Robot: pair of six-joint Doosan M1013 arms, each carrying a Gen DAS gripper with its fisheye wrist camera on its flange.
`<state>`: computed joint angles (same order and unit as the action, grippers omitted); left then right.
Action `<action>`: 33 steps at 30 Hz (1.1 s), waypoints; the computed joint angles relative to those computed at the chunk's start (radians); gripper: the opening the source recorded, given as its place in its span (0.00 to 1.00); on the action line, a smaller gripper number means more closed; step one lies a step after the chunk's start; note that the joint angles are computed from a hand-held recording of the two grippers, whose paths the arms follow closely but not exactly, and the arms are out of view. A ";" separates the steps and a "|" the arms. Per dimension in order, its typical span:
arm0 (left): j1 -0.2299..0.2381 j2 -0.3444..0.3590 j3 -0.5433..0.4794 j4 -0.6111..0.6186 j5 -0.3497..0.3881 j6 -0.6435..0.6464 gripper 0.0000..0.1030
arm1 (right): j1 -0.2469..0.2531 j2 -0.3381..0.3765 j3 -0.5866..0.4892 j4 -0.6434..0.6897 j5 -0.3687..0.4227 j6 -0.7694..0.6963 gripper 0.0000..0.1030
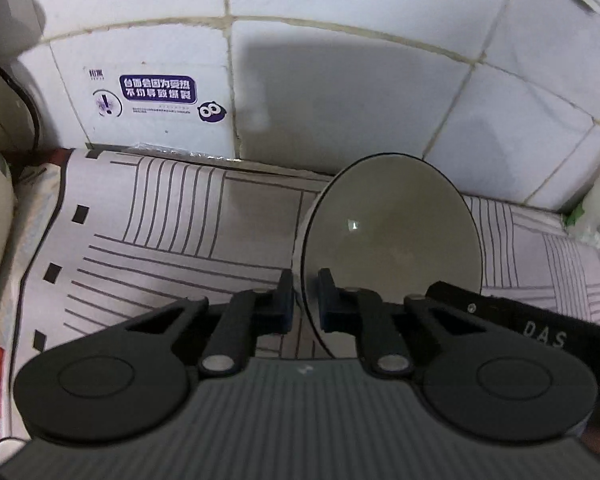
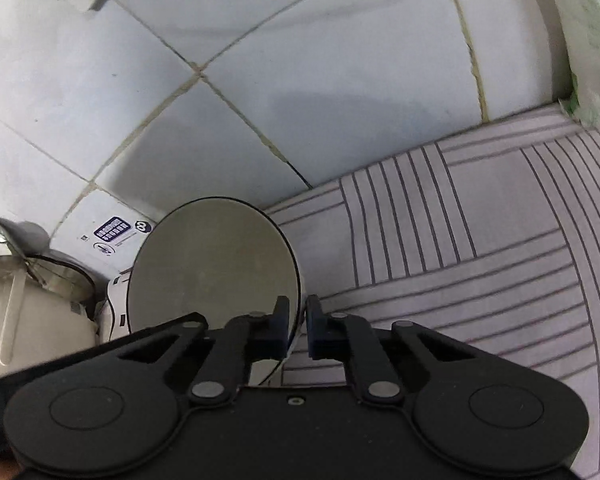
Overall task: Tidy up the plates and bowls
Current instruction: 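Lift the white bowl with both grippers and carry it beside the plate stack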
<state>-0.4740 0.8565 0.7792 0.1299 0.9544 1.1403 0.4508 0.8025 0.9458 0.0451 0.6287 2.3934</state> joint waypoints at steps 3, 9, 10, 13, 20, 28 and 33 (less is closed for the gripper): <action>-0.009 -0.018 0.017 0.002 -0.002 -0.004 0.09 | -0.002 -0.034 0.055 0.019 -0.042 0.007 0.10; -0.041 -0.065 0.058 0.031 -0.014 -0.008 0.09 | -0.018 -0.111 0.160 0.113 -0.083 -0.017 0.10; -0.043 -0.073 0.064 0.016 -0.021 -0.002 0.10 | -0.019 -0.126 0.183 0.109 -0.097 -0.006 0.10; -0.057 -0.093 0.081 -0.015 -0.043 0.027 0.10 | -0.019 -0.181 0.258 0.071 -0.133 0.021 0.11; -0.105 -0.128 0.115 -0.110 -0.074 0.116 0.10 | -0.020 -0.318 0.436 -0.101 -0.172 0.215 0.11; -0.166 -0.133 0.140 -0.149 -0.073 0.166 0.11 | -0.018 -0.409 0.576 -0.309 -0.164 0.455 0.11; -0.204 -0.134 0.152 -0.136 -0.048 0.177 0.11 | -0.015 -0.442 0.626 -0.357 -0.116 0.525 0.11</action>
<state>-0.6779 0.7227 0.9316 -0.0062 0.9059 1.3171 0.4353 0.3605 1.5714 -0.3122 0.5127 2.9182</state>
